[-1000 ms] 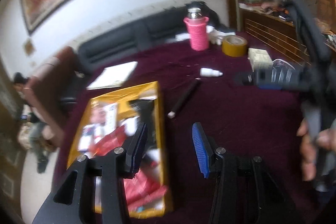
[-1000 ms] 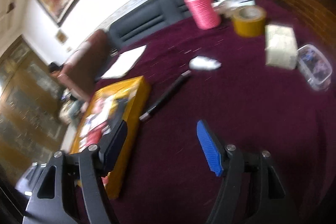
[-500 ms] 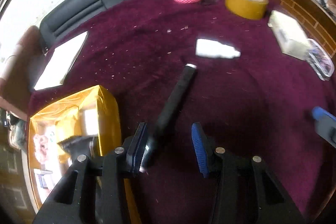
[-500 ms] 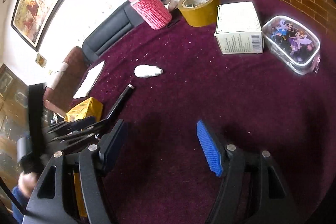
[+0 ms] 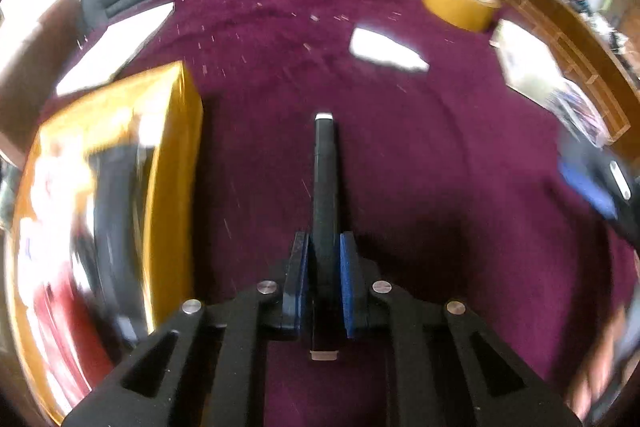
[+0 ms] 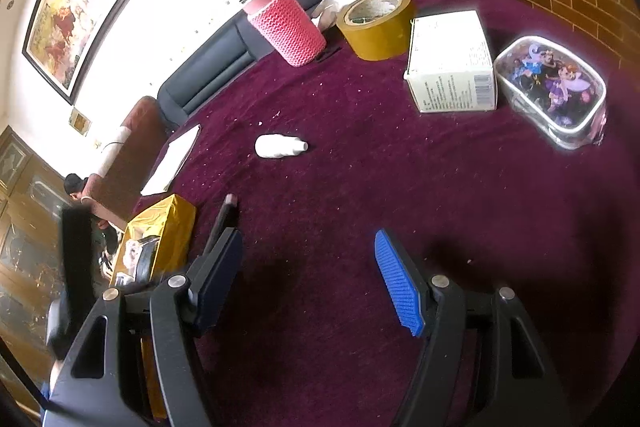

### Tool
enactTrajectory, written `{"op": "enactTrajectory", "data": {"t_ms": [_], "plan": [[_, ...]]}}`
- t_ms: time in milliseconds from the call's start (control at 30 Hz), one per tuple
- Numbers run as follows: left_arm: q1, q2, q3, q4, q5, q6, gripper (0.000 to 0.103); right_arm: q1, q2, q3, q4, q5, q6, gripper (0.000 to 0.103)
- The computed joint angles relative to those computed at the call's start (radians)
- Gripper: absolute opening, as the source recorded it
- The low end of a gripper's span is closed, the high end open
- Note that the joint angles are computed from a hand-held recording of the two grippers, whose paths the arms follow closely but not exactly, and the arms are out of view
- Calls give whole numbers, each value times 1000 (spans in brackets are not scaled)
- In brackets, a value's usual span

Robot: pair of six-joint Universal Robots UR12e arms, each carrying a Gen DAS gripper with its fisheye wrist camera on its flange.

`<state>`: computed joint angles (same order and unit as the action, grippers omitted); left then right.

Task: Organize objects
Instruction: 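Grasp the white small bottle with the right tool while the left tool grasps a black marker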

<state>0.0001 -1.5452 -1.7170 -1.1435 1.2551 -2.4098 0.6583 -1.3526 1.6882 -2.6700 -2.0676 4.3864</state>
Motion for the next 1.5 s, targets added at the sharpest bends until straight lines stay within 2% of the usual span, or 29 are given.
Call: {"op": "enactTrajectory", "data": {"t_ms": [100, 200, 233, 267, 300, 367, 433, 500, 567, 633, 700, 767, 833, 900, 933, 1067, 1333, 1400, 1500], "plan": [[49, 75, -82, 14, -45, 32, 11, 5, 4, -7, 2, -35, -32, 68], [80, 107, -125, 26, -82, 26, 11, -12, 15, -25, -13, 28, -92, 67], [82, 110, -136, 48, -93, 33, 11, -20, 21, -44, -1, 55, -122, 64], [82, 115, -145, 67, -96, 37, 11, -25, 30, -70, 30, 66, -162, 63], [83, 114, -148, 73, -96, 40, 11, -31, 49, -117, 89, 60, -240, 62], [87, 117, -161, 92, -109, 50, 11, -48, 78, -174, 141, 80, -359, 62], [88, 121, -169, 116, -112, 58, 11, -67, 108, -226, 213, 89, -436, 61], [87, 114, -169, 126, -120, 62, 11, -83, 137, -277, 302, 89, -485, 61], [92, 116, -175, 138, -131, 67, 12, -98, 166, -318, 352, 100, -547, 61], [91, 119, -184, 159, -135, 68, 12, -104, 191, -354, 419, 61, -581, 61], [87, 118, -191, 186, -135, 69, 12, -118, 203, -366, 435, 76, -607, 61], [87, 120, -199, 206, -139, 75, 12, -131, 213, -373, 451, 86, -611, 59], [88, 120, -198, 203, -143, 77, 12, -142, 219, -376, 462, 120, -631, 39], [90, 118, -195, 197, -149, 76, 12, -145, 232, -392, 512, 129, -634, 27], [91, 117, -193, 195, -151, 75, 12, -138, 234, -388, 495, 103, -650, 23], [96, 121, -201, 205, -165, 72, 12, -122, 224, -372, 488, 66, -586, 23], [106, 135, -218, 227, -192, 70, 11, -74, 153, -278, 365, 98, -389, 23], [109, 142, -230, 265, -199, 61, 11, -52, 136, -265, 352, 79, -358, 23], [117, 150, -244, 313, -212, 41, 11, -4, 122, -254, 339, 7, -318, 23]]}}
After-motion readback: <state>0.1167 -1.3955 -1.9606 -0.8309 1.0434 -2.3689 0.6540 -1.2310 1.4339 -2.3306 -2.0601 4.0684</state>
